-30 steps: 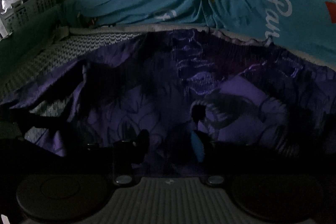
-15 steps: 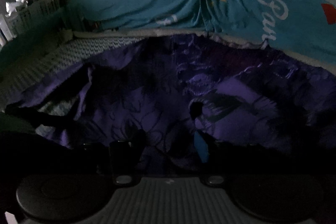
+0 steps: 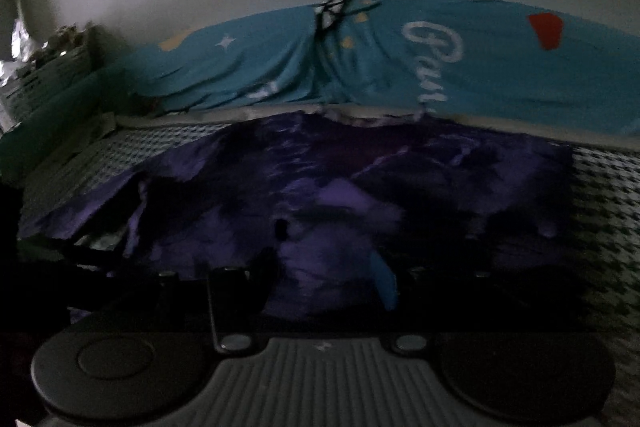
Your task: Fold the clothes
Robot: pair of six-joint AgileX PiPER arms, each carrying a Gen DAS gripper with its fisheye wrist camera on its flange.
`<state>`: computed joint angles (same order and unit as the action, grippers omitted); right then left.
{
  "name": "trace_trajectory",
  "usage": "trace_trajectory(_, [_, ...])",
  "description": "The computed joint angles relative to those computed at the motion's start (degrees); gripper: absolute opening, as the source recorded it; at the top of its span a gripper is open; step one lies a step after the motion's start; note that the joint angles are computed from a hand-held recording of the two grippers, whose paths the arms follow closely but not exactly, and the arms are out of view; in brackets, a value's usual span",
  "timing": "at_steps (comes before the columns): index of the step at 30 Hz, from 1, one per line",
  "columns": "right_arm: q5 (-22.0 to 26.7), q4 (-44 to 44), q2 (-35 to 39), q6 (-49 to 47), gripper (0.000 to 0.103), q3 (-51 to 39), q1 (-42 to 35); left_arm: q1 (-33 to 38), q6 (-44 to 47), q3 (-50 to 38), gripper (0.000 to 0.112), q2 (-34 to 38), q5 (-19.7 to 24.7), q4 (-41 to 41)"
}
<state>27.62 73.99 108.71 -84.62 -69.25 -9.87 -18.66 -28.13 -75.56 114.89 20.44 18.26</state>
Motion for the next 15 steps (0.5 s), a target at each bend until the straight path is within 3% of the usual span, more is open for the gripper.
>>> trace_trajectory(5, [-2.8,-3.6,0.3,6.8,0.055,-0.5,-1.2,-0.3,-1.0,-0.4,0.103,0.4,0.0,0.8])
trace_trajectory(13, [0.4,-3.4,6.0,14.6,0.058,-5.1,-2.6,-0.5,-1.7,-1.1,0.103,0.8,0.2,0.9])
trace_trajectory(15, [-0.2,-0.9,6.9,13.4,0.050,-5.4,-2.1,-0.5,-1.9,-1.2,0.103,0.9,0.2,1.1])
